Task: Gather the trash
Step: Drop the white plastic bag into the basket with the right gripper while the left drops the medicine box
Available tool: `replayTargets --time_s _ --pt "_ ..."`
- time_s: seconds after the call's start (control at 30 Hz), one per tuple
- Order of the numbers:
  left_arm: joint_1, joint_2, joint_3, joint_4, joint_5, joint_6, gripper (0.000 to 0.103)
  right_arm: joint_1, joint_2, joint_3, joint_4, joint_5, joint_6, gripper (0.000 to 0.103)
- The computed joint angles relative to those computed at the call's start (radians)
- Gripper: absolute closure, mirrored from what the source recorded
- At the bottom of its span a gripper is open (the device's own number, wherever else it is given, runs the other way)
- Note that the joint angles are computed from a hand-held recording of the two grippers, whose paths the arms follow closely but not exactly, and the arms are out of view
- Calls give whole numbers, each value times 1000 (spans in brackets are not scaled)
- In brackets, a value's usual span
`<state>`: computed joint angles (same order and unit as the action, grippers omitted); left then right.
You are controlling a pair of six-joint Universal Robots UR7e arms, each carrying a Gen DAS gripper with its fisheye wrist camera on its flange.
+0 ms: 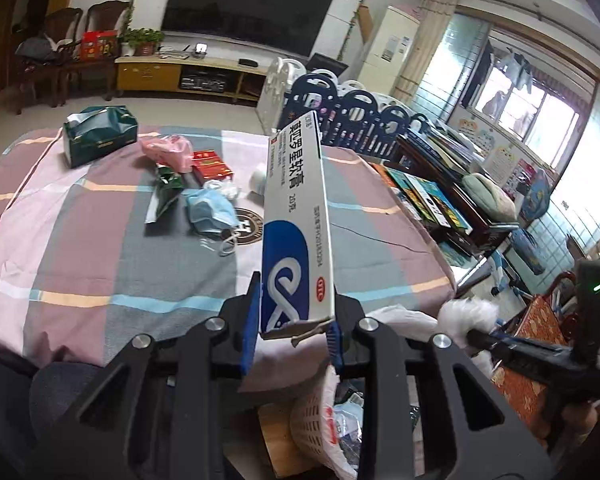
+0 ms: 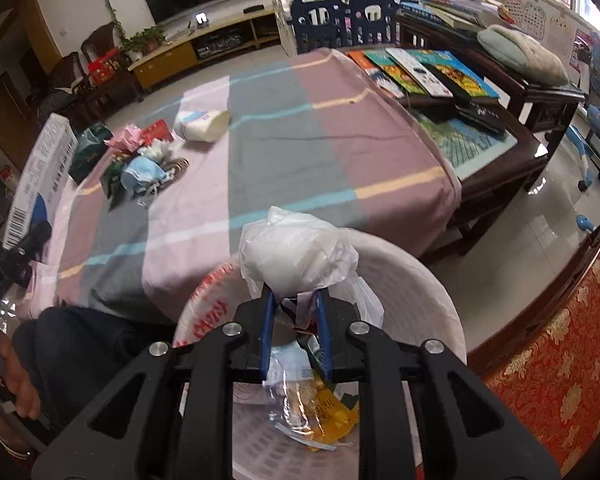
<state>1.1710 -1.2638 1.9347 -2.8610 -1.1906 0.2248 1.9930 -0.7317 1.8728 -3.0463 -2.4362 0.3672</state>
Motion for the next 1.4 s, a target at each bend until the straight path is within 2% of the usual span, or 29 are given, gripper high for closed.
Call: replayTargets --time_s 0.07,0.13,0.2,0.23,0.27,0.3,0.47,0.53,0.63,0.67,0.73,0.77,0.8,0.83,0.9,1.03,1.17,1.27,1.4 --pt "-7 -4 8 12 -8 11 74 -22 1 12 74 16 61 83" --pt "-9 -8 10 45 -29 15 74 -41 3 18 142 35 121 75" --pt "-5 -10 9 80 -57 20 74 -55 -3 28 153 63 164 59" --pt "-3 -10 8 98 -72 23 74 -59 -10 37 127 81 170 53" --pt "2 -8 2 131 -95 24 74 -58 -15 42 104 86 171 42" --pt "8 -3 -4 155 -116 20 74 -52 -20 46 75 75 170 35" --pt "31 25 -34 295 -216 31 74 -14 -33 60 -92 -53 118 30" --pt "33 38 -44 370 -257 60 74 -7 -35 71 -169 -84 97 30" --pt "17 61 -44 489 -275 136 71 -5 -42 80 -232 -101 84 28" --pt "8 66 -40 521 -266 159 70 -6 -43 79 -233 -102 87 27" --pt "-18 72 -5 531 -213 207 59 -8 -43 79 -228 -97 91 27" --pt "-34 71 22 509 -173 232 46 -10 -41 76 -222 -92 93 27" --pt "-46 68 45 481 -139 251 37 -10 -40 76 -215 -88 97 27" --pt "-54 65 63 450 -109 267 35 -11 -36 72 -208 -81 99 27" --pt "-51 65 60 426 -93 258 32 -11 -28 65 -195 -73 100 27" --pt "-6 75 5 386 -77 146 30 -12 -16 49 -175 -56 103 27" --pt "35 92 -42 310 19 36 30 -11 -5 35 -153 -51 102 27" --pt "65 99 -75 262 57 -23 30 -12 3 22 -125 -42 108 27" --pt "76 101 -95 156 138 -31 30 -13 19 1 -96 -28 114 27"
